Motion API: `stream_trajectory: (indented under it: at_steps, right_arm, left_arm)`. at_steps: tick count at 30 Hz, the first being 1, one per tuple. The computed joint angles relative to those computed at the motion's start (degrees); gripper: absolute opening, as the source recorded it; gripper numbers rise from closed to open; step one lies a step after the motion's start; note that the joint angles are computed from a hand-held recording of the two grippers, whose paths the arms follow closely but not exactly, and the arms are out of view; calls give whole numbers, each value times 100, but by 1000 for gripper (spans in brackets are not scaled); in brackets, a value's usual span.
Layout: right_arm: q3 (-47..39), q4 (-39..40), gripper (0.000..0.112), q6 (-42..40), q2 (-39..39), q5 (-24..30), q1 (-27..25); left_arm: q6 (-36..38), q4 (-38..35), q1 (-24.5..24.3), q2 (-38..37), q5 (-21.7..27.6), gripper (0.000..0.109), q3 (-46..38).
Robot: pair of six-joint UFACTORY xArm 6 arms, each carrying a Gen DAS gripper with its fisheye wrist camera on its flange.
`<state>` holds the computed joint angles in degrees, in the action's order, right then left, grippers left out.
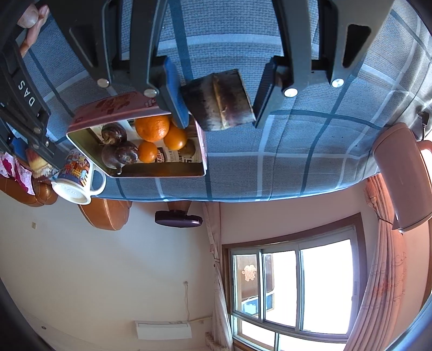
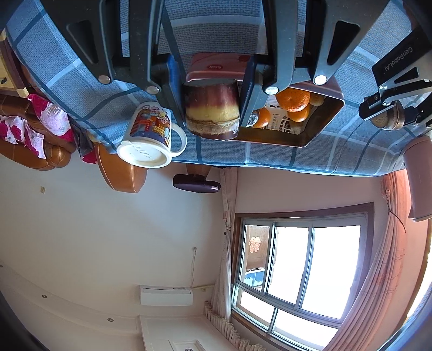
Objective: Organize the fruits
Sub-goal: 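Lower the cylinder and dark chunk into the tin with both tools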
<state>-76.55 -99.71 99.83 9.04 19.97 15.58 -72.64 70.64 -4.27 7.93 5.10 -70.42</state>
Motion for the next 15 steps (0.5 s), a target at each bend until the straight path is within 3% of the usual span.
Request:
stream_trajectory:
  at_steps: [7, 12, 15]
  right_arm:
    - [30, 305, 40, -142, -15, 24, -252]
    - [-62, 624, 40, -457, 69, 32, -362]
    - [-244, 1111, 40, -955, 228, -36, -425]
  left_arm:
    - [633, -558, -237, 291, -136, 51, -282]
    - [1893, -1888, -446, 597, -207, 51, -601]
    - [2335, -2301, -549, 835, -161, 51, -946]
